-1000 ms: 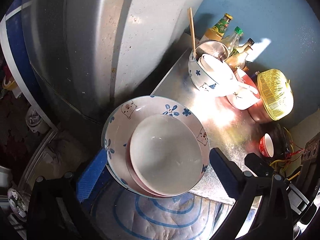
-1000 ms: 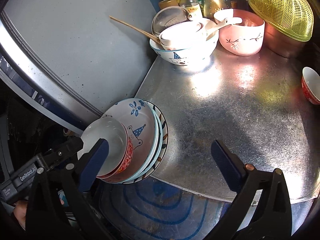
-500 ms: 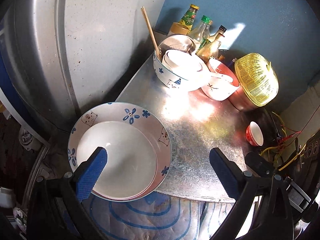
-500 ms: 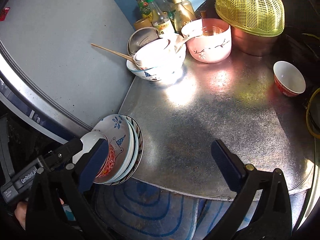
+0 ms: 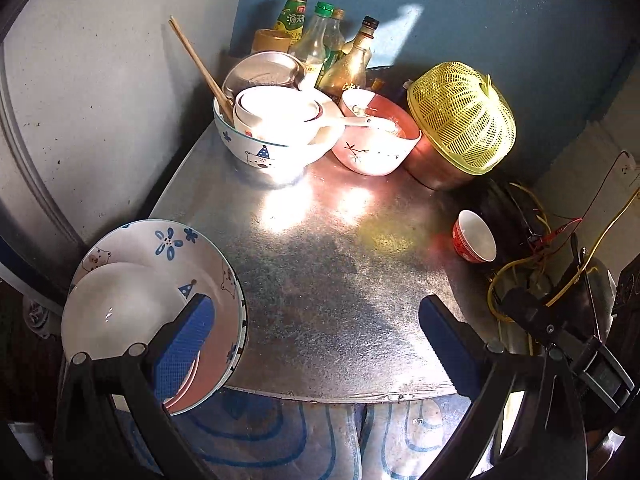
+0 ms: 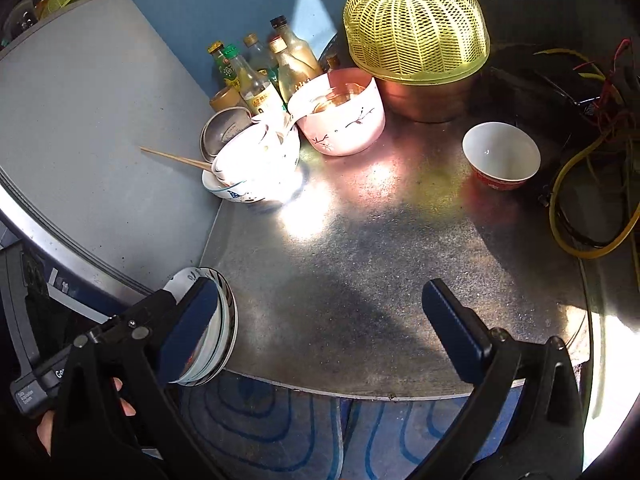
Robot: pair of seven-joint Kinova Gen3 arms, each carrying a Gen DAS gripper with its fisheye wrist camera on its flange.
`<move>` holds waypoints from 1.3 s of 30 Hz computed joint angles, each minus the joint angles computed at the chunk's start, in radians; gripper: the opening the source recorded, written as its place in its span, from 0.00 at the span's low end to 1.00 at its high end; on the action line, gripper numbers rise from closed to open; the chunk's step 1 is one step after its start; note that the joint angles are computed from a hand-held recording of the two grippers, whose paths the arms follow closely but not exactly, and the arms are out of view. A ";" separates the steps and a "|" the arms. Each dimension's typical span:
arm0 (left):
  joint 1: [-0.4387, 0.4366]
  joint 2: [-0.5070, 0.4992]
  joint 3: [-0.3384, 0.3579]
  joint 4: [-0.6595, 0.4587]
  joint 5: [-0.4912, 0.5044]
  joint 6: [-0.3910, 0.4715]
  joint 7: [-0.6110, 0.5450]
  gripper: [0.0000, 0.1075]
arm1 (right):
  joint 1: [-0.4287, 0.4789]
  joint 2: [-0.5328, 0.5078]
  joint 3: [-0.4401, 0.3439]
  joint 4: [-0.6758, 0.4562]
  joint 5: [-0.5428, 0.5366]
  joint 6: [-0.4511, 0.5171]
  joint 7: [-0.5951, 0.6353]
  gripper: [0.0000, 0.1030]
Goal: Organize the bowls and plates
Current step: 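Move both grippers to the rim of the other red-and-white bowl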
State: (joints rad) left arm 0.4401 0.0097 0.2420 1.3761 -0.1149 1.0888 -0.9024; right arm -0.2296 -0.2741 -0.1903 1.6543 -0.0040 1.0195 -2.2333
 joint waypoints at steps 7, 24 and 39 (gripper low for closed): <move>0.040 0.078 0.006 -0.083 0.004 0.008 -0.036 0.95 | 0.042 -0.036 0.038 0.014 0.005 0.019 -0.003 1.00; 0.148 0.352 -0.032 -0.387 0.114 0.071 -0.201 0.95 | 0.183 -0.074 0.145 0.046 0.014 0.053 0.017 1.00; 0.169 0.682 -0.059 -0.753 0.263 0.126 -0.292 0.94 | 0.243 0.040 0.274 0.103 -0.073 -0.204 0.188 0.94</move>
